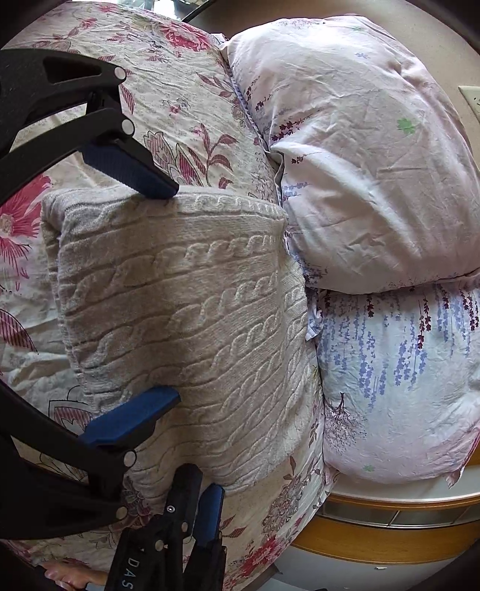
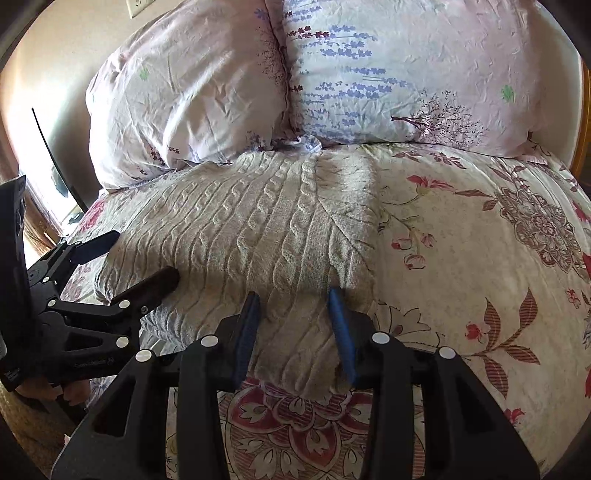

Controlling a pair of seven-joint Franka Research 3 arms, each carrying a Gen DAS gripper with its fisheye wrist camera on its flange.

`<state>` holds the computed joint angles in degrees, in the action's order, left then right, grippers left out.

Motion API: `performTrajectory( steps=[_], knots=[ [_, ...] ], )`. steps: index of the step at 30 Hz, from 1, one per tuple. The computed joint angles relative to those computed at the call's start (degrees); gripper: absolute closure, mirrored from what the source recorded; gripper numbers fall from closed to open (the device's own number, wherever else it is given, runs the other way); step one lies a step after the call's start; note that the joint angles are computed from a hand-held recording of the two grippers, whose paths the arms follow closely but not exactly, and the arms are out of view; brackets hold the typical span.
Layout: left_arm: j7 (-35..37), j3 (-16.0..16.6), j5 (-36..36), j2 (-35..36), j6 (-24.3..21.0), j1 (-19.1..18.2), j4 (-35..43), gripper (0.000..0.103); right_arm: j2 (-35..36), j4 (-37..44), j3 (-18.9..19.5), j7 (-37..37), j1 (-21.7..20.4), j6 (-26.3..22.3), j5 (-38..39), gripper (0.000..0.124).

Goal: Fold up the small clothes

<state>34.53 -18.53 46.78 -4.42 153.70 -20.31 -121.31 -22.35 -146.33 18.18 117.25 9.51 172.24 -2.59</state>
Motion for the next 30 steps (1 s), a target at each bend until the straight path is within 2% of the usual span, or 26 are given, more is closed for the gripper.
performTrajectory(
  steps=[4,8,11,14,16,20,21,23,25,27,30],
  knots=[
    [0.0,0.0,0.0,0.4,-0.7,-0.1,0.4,0.002,0.1,0.0,-0.2,-0.1,0.1,-0.2,0.0,0.08],
    [0.2,0.1,-0.4,0.6,-1.4,-0.2,0.6,0.002,0.5,0.4,0.3,0.1,-0.3,-0.2,-0.6,0.071],
    [0.8,0.2,-1.4,1.4,-2.7,-0.5,1.3,0.002,0.9,1.3,2.3,1.3,-1.9,-1.3,-2.9,0.06],
    [1.0,0.3,-1.8,1.7,-3.7,-0.7,1.6,0.002,0.8,2.3,6.2,5.1,-5.7,-3.4,-8.3,0.059],
    [1.2,0.3,-1.9,1.8,-4.2,-0.9,1.8,0.002,0.7,2.8,6.6,6.7,-6.0,-4.9,-10.8,0.059],
    [2.2,0.6,-2.9,0.5,-3.0,-0.9,0.3,0.002,0.0,2.1,2.4,5.5,-1.8,-6.3,-10.1,0.059],
    [2.9,0.8,-4.0,-0.6,-2.0,-0.8,-0.9,0.002,-1.0,1.0,1.1,5.5,-0.5,-5.0,-8.9,0.059],
    [4.1,1.6,-7.6,-4.0,1.8,-0.4,-4.9,0.002,-3.7,-2.8,-3.8,3.6,4.2,-0.1,-3.0,0.06],
    [4.5,2.2,-9.7,-8.1,5.3,0.8,-9.3,0.002,-5.8,-5.4,-7.2,2.4,6.6,2.0,1.7,0.06],
    [4.6,1.6,-8.9,-11.4,6.4,2.6,-12.5,0.002,-6.4,-7.1,-14.7,-2.0,13.5,3.1,7.7,0.06],
    [9.6,1.9,-11.2,-13.8,6.3,2.6,-15.2,0.002,-6.4,-8.5,-22.8,-7.8,22.3,5.6,14.3,0.067]
  ],
)
